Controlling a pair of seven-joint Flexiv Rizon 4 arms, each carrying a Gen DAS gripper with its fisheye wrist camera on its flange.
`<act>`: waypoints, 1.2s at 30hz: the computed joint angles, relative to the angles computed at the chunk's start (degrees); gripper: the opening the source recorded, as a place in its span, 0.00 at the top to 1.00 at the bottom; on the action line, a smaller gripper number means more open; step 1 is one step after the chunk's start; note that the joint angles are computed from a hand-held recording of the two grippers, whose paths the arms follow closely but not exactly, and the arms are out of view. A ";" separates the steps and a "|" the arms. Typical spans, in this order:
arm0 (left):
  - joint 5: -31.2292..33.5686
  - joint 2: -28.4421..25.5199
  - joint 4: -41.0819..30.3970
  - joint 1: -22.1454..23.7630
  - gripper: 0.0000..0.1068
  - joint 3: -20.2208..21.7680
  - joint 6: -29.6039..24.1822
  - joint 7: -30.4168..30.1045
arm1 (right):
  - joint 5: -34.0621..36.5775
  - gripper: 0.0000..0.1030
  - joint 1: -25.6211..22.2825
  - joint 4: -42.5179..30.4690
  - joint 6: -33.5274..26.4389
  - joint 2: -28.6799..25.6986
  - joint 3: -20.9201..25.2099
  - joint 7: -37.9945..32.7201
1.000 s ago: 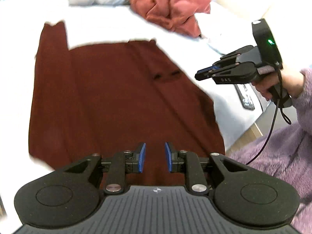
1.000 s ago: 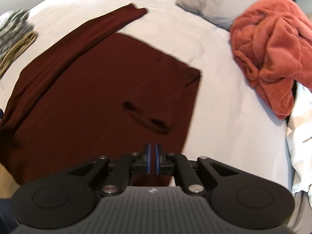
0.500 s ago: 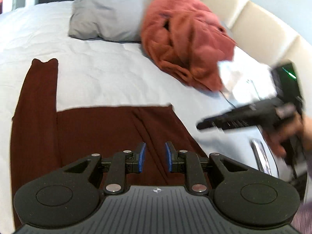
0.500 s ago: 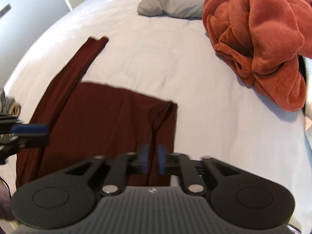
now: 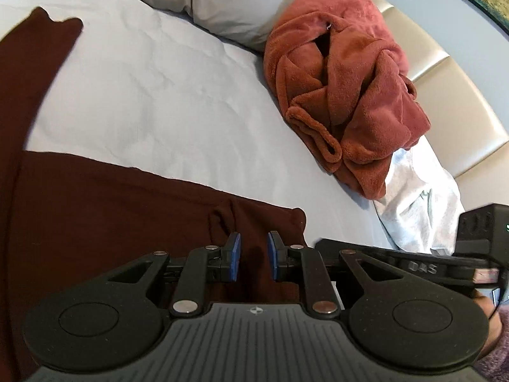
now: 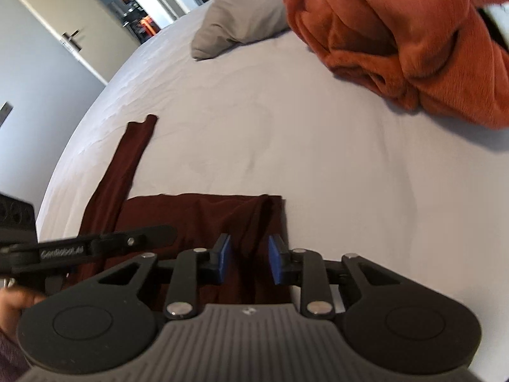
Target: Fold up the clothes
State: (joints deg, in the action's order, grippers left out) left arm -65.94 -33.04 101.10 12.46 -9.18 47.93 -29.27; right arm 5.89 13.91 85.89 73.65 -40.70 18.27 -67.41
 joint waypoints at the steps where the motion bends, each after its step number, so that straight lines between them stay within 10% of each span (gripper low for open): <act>1: 0.30 -0.13 0.03 -0.10 0.85 0.02 -0.10 0.09 | 0.04 0.74 0.16 -0.43 0.22 -0.61 -0.25 0.27; 10: 2.64 -0.48 0.88 -1.17 0.85 -0.07 2.30 0.90 | 1.01 0.75 0.41 -2.66 -0.66 -2.73 1.02 -1.71; 12: 2.87 -0.32 1.07 -1.28 0.85 -0.16 2.92 1.08 | -2.02 0.95 3.53 -1.29 -0.68 -1.81 -2.97 -0.09; 22: 7.85 0.98 2.51 -1.69 0.93 0.05 6.65 2.43 | -14.97 0.96 12.25 9.61 6.28 3.75 -19.52 17.64; 31: -1.67 3.99 5.27 -1.99 0.92 -0.85 9.51 8.84 | -13.47 0.91 2.82 11.55 11.23 4.54 -5.65 13.36; 36: 8.18 1.39 1.56 -3.99 0.92 1.69 12.75 8.01 | -12.00 0.86 -1.99 8.32 5.37 3.00 4.15 3.05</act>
State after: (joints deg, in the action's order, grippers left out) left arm -57.76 -31.65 102.66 8.47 -7.48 60.68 -21.25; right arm -6.12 11.92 94.21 79.02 -37.71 22.41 -64.36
